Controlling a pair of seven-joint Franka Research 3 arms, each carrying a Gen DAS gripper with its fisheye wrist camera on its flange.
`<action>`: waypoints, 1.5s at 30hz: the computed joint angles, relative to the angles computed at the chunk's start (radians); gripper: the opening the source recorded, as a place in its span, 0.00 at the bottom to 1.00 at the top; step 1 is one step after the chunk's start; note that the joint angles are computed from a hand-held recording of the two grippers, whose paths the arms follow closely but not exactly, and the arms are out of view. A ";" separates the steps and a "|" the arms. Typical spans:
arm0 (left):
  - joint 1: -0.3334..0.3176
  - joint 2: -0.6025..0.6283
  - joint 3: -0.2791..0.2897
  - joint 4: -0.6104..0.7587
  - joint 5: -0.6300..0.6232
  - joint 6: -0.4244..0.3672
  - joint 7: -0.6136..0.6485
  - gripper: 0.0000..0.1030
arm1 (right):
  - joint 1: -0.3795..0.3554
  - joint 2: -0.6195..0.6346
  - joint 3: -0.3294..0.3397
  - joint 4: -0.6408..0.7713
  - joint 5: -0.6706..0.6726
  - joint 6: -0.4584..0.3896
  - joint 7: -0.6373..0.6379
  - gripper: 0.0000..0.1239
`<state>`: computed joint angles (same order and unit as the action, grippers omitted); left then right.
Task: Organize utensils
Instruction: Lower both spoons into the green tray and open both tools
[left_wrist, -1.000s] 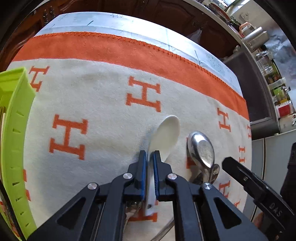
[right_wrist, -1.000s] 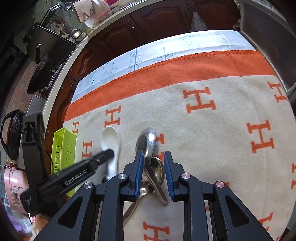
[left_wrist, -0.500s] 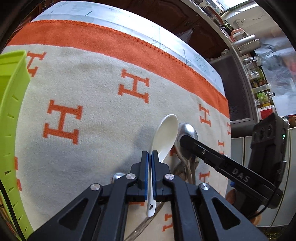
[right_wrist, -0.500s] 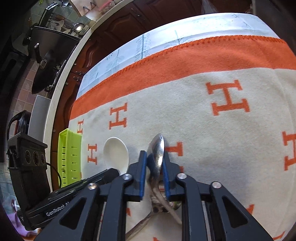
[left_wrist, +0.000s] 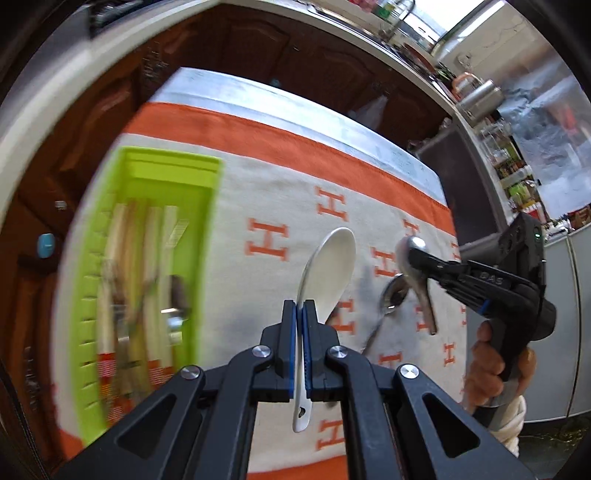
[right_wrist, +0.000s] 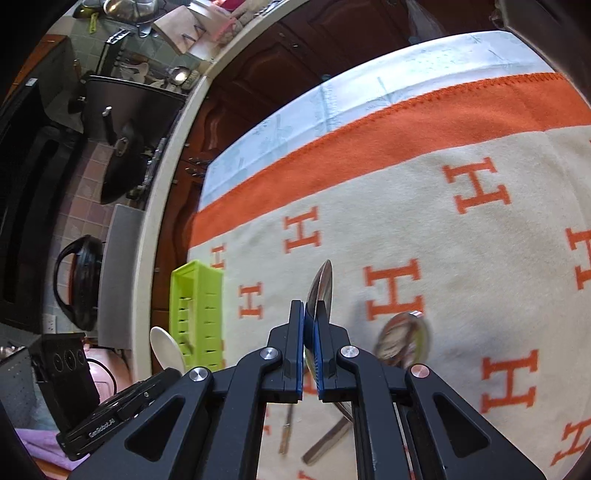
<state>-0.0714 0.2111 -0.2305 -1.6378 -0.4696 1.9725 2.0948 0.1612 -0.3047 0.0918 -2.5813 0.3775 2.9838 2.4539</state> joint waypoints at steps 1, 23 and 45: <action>0.010 -0.008 0.011 -0.001 0.009 0.008 0.006 0.01 | 0.009 0.005 0.002 0.015 0.004 0.002 -0.001 0.04; 0.092 0.005 0.034 -0.180 0.151 0.332 0.049 0.13 | 0.237 0.658 -0.090 0.866 -0.331 -0.202 0.335 0.04; 0.061 -0.162 0.084 -0.344 0.043 0.481 0.101 0.73 | 0.243 0.719 -0.136 0.963 -0.333 -0.320 0.340 0.06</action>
